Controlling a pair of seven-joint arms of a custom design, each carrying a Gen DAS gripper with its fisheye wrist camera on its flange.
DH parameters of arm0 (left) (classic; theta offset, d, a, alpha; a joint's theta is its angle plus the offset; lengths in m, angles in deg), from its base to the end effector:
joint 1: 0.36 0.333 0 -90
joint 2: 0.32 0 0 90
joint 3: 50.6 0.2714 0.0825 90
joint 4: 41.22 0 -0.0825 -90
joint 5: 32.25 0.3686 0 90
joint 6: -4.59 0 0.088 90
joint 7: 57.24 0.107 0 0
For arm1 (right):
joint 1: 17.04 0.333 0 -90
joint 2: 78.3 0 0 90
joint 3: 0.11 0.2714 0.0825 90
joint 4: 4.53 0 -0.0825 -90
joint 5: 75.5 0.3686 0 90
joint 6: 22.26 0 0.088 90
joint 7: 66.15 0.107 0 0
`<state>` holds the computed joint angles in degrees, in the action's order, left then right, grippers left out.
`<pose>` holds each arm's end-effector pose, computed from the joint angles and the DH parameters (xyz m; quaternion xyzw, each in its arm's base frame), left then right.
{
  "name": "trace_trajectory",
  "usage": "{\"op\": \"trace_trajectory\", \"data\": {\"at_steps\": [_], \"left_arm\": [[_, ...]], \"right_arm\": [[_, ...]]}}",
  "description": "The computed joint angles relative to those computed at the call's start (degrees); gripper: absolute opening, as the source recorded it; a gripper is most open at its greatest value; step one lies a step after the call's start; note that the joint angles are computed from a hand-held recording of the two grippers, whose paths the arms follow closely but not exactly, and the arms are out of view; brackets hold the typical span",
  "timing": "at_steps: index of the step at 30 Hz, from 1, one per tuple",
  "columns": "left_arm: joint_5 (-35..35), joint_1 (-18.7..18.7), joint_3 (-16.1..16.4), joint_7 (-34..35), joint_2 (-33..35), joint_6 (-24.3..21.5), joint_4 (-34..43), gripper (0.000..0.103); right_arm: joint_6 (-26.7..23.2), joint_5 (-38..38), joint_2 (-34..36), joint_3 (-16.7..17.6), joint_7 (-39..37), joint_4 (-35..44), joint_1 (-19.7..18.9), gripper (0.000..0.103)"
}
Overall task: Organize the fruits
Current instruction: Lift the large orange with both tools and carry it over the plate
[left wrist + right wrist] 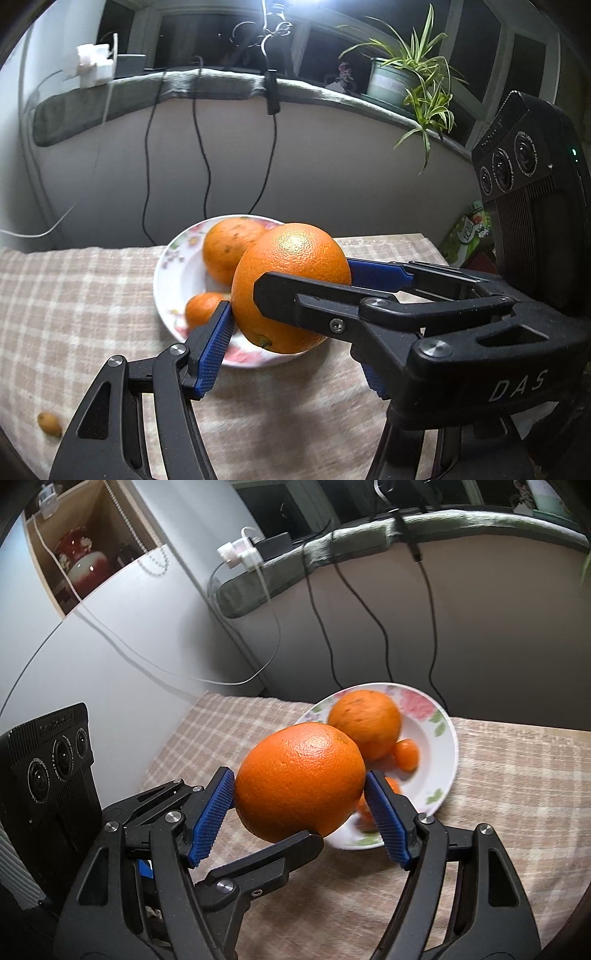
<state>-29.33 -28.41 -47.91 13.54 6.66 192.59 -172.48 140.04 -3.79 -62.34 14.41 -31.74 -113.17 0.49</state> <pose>0.5039 -0.2451 0.3704 -0.5868 0.6919 -0.3841 0.1715 0.5546 0.2796 0.3718 -0.7410 0.4968 -0.0036 0.4517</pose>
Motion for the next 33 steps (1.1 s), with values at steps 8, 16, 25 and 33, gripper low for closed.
{"op": "trace_trajectory", "data": {"at_steps": [8,16,25,33], "left_arm": [[2.26,2.59,-3.4,-0.91,4.14,-2.89,6.38,0.063],[5.05,5.66,-6.84,-2.21,7.81,-5.74,11.66,0.063],[7.94,6.13,-6.89,-4.2,10.03,-7.9,14.93,0.063],[8.81,7.27,-7.84,-4.42,10.85,-9.24,16.01,0.063]], "right_arm": [[0.4,2.65,0.77,-0.69,-1.87,0.89,-1.63,0.076],[0.38,3.95,2.22,-0.89,-2.44,2.05,-3.06,0.076],[-0.89,4.48,4.75,-0.52,-2.24,4.56,-4.46,0.076],[-1.73,2.42,5.78,-0.25,-0.24,5.43,-4.97,0.076]]}}
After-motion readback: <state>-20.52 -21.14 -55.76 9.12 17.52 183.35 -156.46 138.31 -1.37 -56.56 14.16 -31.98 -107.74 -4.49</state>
